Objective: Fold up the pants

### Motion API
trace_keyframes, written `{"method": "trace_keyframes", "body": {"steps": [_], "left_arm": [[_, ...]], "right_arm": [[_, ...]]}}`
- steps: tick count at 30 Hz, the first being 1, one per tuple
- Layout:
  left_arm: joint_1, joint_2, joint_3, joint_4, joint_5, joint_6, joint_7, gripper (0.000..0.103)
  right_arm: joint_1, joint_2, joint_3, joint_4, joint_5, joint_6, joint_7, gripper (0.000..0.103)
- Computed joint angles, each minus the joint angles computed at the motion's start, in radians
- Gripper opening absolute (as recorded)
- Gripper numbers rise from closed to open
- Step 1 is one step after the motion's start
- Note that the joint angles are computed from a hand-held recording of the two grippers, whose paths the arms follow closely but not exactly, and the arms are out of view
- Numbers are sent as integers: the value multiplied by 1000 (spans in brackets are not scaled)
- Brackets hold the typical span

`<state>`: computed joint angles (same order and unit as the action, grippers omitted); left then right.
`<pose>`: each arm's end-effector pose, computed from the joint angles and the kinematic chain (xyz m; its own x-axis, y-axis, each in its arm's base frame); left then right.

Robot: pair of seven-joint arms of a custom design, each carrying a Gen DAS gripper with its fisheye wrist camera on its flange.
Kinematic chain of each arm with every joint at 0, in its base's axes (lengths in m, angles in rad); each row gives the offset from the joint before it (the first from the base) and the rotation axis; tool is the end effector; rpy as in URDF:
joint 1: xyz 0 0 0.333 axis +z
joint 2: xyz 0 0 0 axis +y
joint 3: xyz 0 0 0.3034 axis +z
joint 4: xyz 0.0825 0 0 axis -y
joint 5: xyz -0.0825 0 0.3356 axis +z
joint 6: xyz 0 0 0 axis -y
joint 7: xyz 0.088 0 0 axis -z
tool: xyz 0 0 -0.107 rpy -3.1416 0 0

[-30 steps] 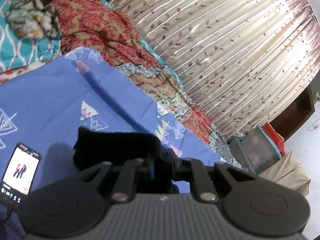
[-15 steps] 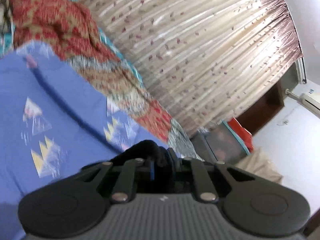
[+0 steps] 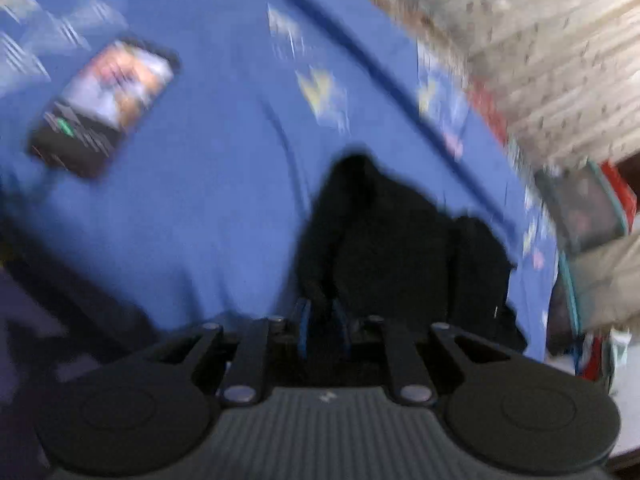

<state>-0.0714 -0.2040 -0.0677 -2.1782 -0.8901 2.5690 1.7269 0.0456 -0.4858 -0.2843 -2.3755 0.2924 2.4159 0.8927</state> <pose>0.4876 -0.0580 0.5461 0.0896 -0.7517 0.6534 -0.8123 -0.4347 -0.3887 0.3950 -0.1117 0.5563 0.2754 -0.9605 -0.0408 -0.7897 -0.2018 -0.5793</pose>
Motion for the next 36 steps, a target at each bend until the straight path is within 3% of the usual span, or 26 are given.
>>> {"method": "trace_keyframes", "body": {"steps": [2,4,5,6,7,8,10,11,13,15,16,17,18,19,20,22,25,27,28,30,31,33,34,35,36], "left_arm": [[15,-14,8,9,9,59,9,20],[32,30,-1,81,94,83,-27,21],[33,75,-9,138,139,87,-29,30],[27,116,-17,185,154,95,-12,38],[19,168,-27,240,160,101,9,53],[12,224,-42,298,174,105,3,58],[25,372,-87,462,179,34,-18,58],[11,433,-85,535,193,-15,-41,61],[-3,553,-111,666,321,-62,-165,67],[-31,624,-108,740,366,-111,-212,63],[-39,664,-114,789,391,-140,-241,44],[-41,679,-123,804,407,-158,-254,11],[-40,687,-132,812,414,-173,-259,11],[-41,673,-137,787,413,-149,-267,10],[-43,644,-135,745,419,-106,-270,10],[-14,561,-145,646,385,-39,-238,10],[78,407,-171,481,169,16,-114,10],[90,310,-143,376,100,47,-51,10],[91,279,-128,347,77,41,-29,10],[87,222,-97,283,54,12,-12,10],[79,210,-87,265,76,12,-26,11],[63,193,-75,229,109,28,-43,19],[57,193,-71,220,138,36,-73,30],[51,204,-71,226,196,48,-137,44],[43,220,-72,239,282,67,-222,47]], "right_arm": [[17,32,-42,76,52,-6,-5,26],[19,57,-77,124,130,29,-17,27],[20,89,-92,158,181,60,-16,32],[3,98,-92,162,207,101,-1,38],[-12,133,-81,182,229,165,41,57],[-25,170,-68,192,250,235,82,71],[-30,277,-70,255,362,308,94,74],[-19,357,-95,326,411,292,110,74],[-57,479,-97,442,440,219,191,74],[-107,615,-91,586,520,121,249,74],[-140,683,-75,659,573,72,285,72],[-144,721,-80,697,607,23,325,44],[-175,756,-51,737,619,-16,369,18],[-199,759,-9,742,560,-4,447,8],[-189,726,-1,712,494,24,473,8],[-131,589,-11,562,562,184,362,8],[-173,429,51,453,715,334,170,8],[-170,321,57,367,761,430,56,8],[-146,266,43,312,752,479,25,8],[-192,211,80,233,663,509,40,12],[-266,195,135,192,545,510,125,17],[-401,204,244,107,250,594,377,32],[-488,199,304,71,118,623,506,44],[-543,204,343,60,55,635,566,46],[-585,198,368,45,-6,655,637,46]]}}
